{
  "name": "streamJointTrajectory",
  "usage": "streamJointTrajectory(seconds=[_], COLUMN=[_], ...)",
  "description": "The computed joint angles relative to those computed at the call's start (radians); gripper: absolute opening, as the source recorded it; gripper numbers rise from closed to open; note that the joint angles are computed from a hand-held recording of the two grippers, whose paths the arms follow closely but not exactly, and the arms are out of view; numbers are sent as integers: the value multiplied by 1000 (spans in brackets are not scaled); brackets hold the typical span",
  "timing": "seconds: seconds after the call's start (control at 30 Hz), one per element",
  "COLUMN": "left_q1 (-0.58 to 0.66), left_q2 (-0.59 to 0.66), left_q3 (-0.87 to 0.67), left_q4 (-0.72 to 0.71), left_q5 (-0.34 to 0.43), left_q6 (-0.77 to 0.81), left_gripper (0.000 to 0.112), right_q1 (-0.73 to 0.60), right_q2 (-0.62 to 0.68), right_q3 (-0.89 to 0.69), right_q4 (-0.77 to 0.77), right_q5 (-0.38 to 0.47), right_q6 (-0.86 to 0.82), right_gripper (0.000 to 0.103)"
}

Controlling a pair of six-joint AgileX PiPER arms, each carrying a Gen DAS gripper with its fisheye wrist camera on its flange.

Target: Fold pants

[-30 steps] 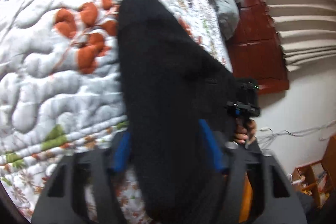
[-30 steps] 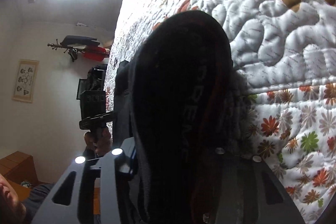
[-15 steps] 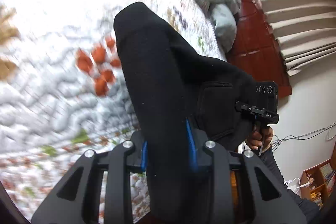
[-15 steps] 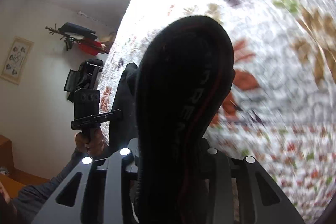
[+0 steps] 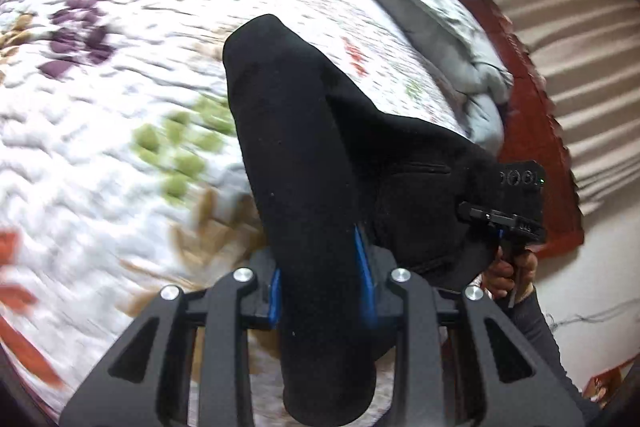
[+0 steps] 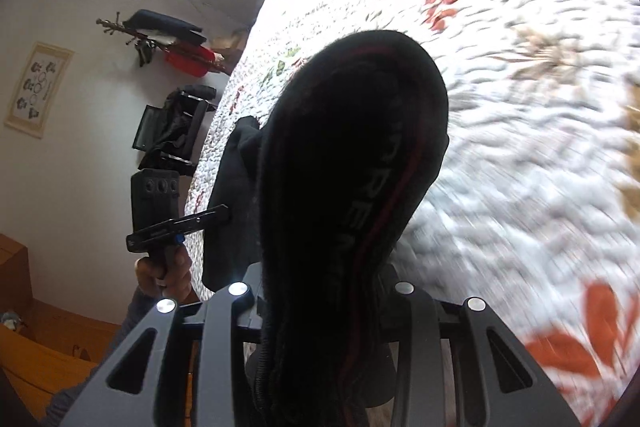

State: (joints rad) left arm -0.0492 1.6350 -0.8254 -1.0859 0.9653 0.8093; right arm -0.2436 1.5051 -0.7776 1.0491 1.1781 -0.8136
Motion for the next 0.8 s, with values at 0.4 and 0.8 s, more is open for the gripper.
streamJointTrajectory(seconds=[0.4,0.8], left_q1=[123,219], left_q2=[200,-90], left_q3=[-36,24], left_q4=[-24,-157], left_q5=[42,40], left_q6=[132,215], left_gripper=[41,77], right_q1=[-34,-102], right_q2=[276,-108], right_q3=[56,-12], right_q4=[145,85], right_q5=[-39,-39], right_q6=[-228,-17], right_gripper=[45,47])
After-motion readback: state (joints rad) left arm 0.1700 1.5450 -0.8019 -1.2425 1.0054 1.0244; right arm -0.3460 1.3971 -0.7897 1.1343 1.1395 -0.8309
